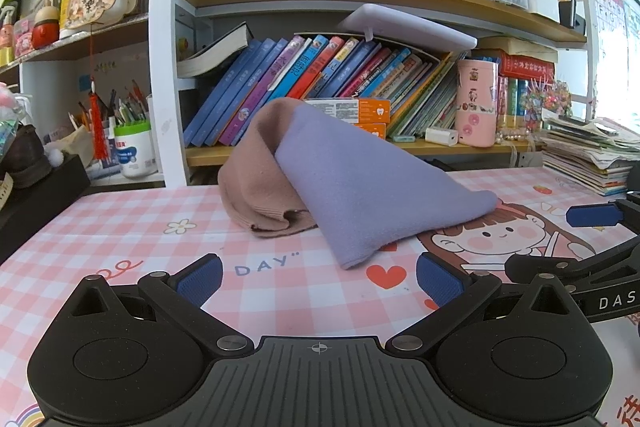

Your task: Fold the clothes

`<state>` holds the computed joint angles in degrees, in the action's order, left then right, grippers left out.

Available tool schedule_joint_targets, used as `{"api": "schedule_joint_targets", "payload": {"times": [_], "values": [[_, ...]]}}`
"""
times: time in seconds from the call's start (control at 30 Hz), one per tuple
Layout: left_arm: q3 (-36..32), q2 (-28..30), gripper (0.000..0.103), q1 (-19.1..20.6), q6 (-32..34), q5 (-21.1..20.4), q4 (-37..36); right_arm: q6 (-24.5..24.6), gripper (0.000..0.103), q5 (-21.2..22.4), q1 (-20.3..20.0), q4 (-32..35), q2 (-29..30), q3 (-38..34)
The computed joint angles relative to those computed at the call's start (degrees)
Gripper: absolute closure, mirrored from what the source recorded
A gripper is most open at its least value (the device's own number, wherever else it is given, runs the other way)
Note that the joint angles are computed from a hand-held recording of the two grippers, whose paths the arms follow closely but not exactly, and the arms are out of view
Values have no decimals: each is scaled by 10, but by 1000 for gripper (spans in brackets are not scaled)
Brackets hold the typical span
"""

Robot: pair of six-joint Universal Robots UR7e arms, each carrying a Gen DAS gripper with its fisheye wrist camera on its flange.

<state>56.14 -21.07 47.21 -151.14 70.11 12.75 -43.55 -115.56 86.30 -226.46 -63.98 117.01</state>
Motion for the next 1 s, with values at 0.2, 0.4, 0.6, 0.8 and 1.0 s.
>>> {"api": "schedule_joint_targets", "payload": {"times": [0.2,0.4,0.6,0.8,1.0], "values": [[-7,4,0,-1,-1,-6,7,-1,0,-1,0,2,0,-1],[-17,9,0,0,-4,-7,19,-3,0,-21,4,44,0,-11],[-9,6,0,-3,5,-13,9,-11,0,-16,5,67,-2,-10],[-9,7,0,-4,9,-14,8,16,0,2,-2,114,-19,-7],[-4,6,0,-7,16,-21,0,51,0,148,-44,142,-67,17]]}}
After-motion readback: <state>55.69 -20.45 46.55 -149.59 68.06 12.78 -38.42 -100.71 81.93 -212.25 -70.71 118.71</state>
